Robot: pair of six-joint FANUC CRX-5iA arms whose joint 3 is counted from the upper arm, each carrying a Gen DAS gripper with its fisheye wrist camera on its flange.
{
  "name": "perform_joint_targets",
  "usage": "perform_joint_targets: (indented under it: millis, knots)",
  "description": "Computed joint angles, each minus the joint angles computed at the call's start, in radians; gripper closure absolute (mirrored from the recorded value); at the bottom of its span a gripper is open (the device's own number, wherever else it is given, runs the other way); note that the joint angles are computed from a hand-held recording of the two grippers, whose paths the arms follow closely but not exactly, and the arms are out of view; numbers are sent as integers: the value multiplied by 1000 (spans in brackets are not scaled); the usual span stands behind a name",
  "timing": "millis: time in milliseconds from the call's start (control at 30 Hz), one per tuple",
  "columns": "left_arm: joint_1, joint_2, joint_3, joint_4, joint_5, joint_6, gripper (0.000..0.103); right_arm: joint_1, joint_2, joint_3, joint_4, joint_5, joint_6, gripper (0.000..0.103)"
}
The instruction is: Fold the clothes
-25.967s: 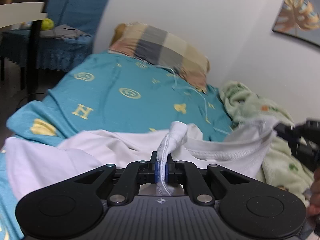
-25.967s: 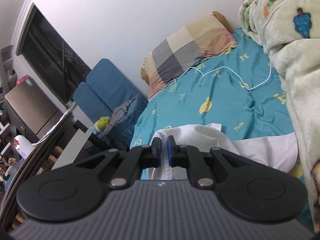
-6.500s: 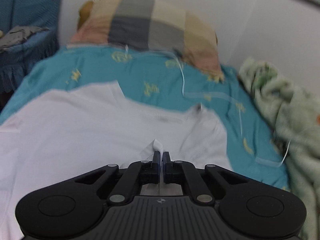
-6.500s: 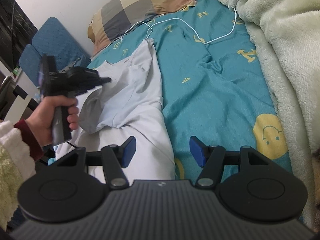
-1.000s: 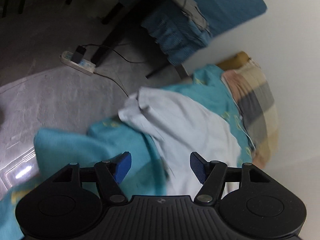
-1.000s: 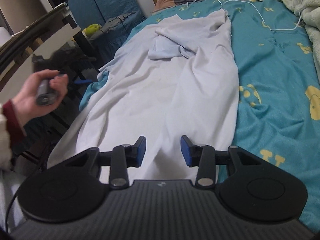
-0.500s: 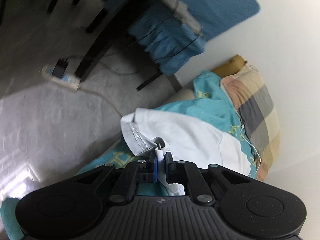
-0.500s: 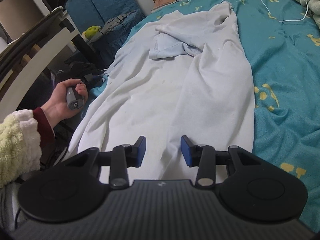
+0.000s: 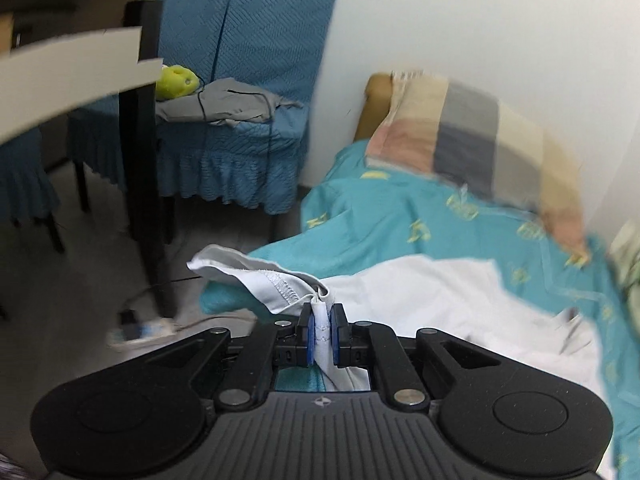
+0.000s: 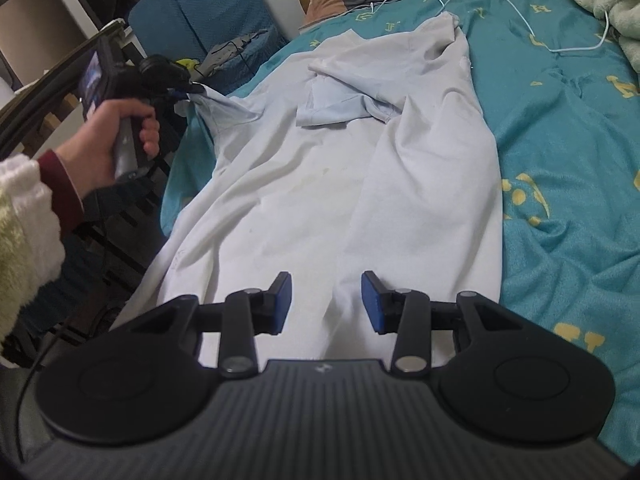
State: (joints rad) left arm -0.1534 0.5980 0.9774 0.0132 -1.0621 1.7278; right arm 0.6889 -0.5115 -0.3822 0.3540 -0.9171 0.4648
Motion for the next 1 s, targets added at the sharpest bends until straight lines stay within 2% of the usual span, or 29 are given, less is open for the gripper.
perform_joint_targets:
  millis: [100, 167, 267, 367, 400, 500, 567, 633, 667, 700, 767, 800, 900, 1000]
  knots:
    - [-17, 67, 148, -63, -118, 50, 94, -12, -21, -13, -19, 14, -1, 61]
    - [-6, 59, 131, -71, -115, 86, 94, -25, -33, -19, -38, 26, -1, 61]
    - [37, -9, -24, -6, -22, 104, 93, -43, -43, -24, -66, 51, 4, 61]
    - [77, -60, -155, 59, 63, 143, 85, -50, -41, -21, -84, 62, 22, 61]
    - [93, -82, -209, 99, 97, 144, 82, -53, -38, -17, -91, 63, 30, 61]
    - [137, -136, -355, 237, 191, 118, 81, -60, -30, -11, -106, 61, 40, 61]
    - [154, -142, -396, 317, 203, 75, 81, -65, -24, -6, -113, 58, 44, 61]
    - [164, -140, -399, 339, 173, 49, 81, -66, -17, -1, -116, 55, 50, 61]
    - [164, -142, -402, 333, 170, 56, 79, -65, -14, 1, -117, 51, 53, 61]
    - [168, -145, -413, 340, 169, 66, 67, -64, -10, 3, -117, 48, 55, 61]
    - [178, -150, -436, 362, 164, 96, 51, -67, -3, 7, -124, 42, 61, 61]
    - [183, -150, -443, 367, 158, 116, 46, -70, 1, 10, -129, 39, 63, 61]
    - [203, -140, -461, 411, 133, 165, 40, -79, 12, 17, -142, 38, 73, 61]
    - [216, -133, -489, 462, 150, 147, 42, -85, 22, 24, -155, 36, 90, 61]
